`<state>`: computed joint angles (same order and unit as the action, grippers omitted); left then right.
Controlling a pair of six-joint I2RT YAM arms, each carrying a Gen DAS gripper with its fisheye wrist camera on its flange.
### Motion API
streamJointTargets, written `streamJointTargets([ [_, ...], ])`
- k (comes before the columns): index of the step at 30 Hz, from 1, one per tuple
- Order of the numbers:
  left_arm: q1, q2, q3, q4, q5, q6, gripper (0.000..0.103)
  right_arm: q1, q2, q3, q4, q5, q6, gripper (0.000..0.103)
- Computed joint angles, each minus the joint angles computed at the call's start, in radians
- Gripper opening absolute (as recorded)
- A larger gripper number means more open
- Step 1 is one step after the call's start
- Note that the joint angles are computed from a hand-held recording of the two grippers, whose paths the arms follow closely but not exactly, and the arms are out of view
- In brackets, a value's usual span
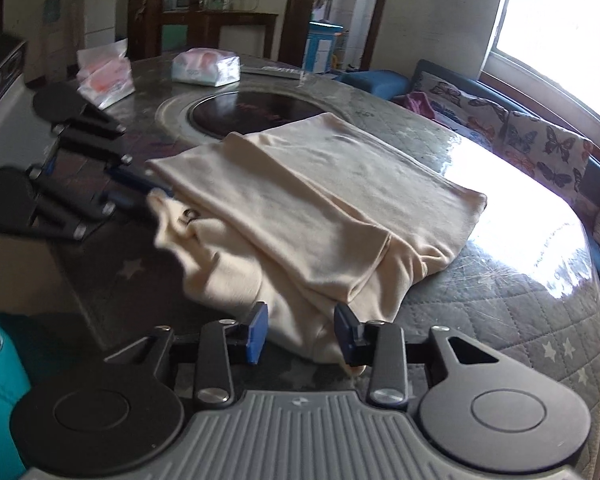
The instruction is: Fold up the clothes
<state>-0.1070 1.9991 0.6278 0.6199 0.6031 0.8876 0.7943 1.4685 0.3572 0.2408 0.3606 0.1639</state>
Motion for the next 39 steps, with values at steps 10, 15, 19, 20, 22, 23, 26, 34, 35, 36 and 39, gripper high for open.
streamJointTargets([
  [10, 0.004, 0.000, 0.212, -0.202, 0.059, -0.256, 0.009, 0.012, 0.139, 0.043, 0.158, 0.006, -0.078, 0.039],
  [15, 0.004, 0.028, 0.255, -0.248, 0.046, -0.258, 0.012, -0.080, 0.223, 0.111, 0.193, -0.095, -0.063, 0.027],
  [19, 0.032, 0.022, 0.213, -0.229, 0.052, -0.219, 0.019, -0.156, 0.217, 0.137, 0.185, -0.188, -0.026, 0.014],
  [20, 0.041, 0.019, 0.198, -0.219, 0.055, -0.207, 0.022, -0.171, 0.212, 0.141, 0.182, -0.203, -0.016, 0.013],
  [22, 0.056, 0.010, 0.164, -0.191, 0.051, -0.180, 0.031, -0.191, 0.207, 0.146, 0.185, -0.224, -0.009, 0.012],
  [23, 0.063, 0.007, 0.145, -0.171, 0.048, -0.166, 0.040, -0.197, 0.204, 0.149, 0.186, -0.229, -0.006, 0.011],
  [26, 0.074, 0.009, 0.106, -0.120, 0.038, -0.116, 0.045, -0.210, 0.193, 0.158, 0.185, -0.237, 0.000, 0.011],
  [34, 0.069, 0.078, 0.088, 0.009, -0.026, -0.039, 0.024, -0.207, 0.198, 0.155, 0.239, -0.200, 0.015, 0.010],
  [35, 0.073, 0.081, 0.090, 0.014, -0.020, -0.037, 0.018, -0.202, 0.201, 0.147, 0.254, -0.194, 0.018, 0.010],
  [36, 0.081, 0.078, 0.090, 0.013, -0.004, -0.036, 0.015, -0.194, 0.201, 0.136, 0.271, -0.187, 0.025, 0.010],
  [39, 0.101, 0.056, 0.076, 0.008, 0.036, -0.036, 0.012, -0.176, 0.190, 0.102, 0.315, -0.167, 0.045, 0.009],
])
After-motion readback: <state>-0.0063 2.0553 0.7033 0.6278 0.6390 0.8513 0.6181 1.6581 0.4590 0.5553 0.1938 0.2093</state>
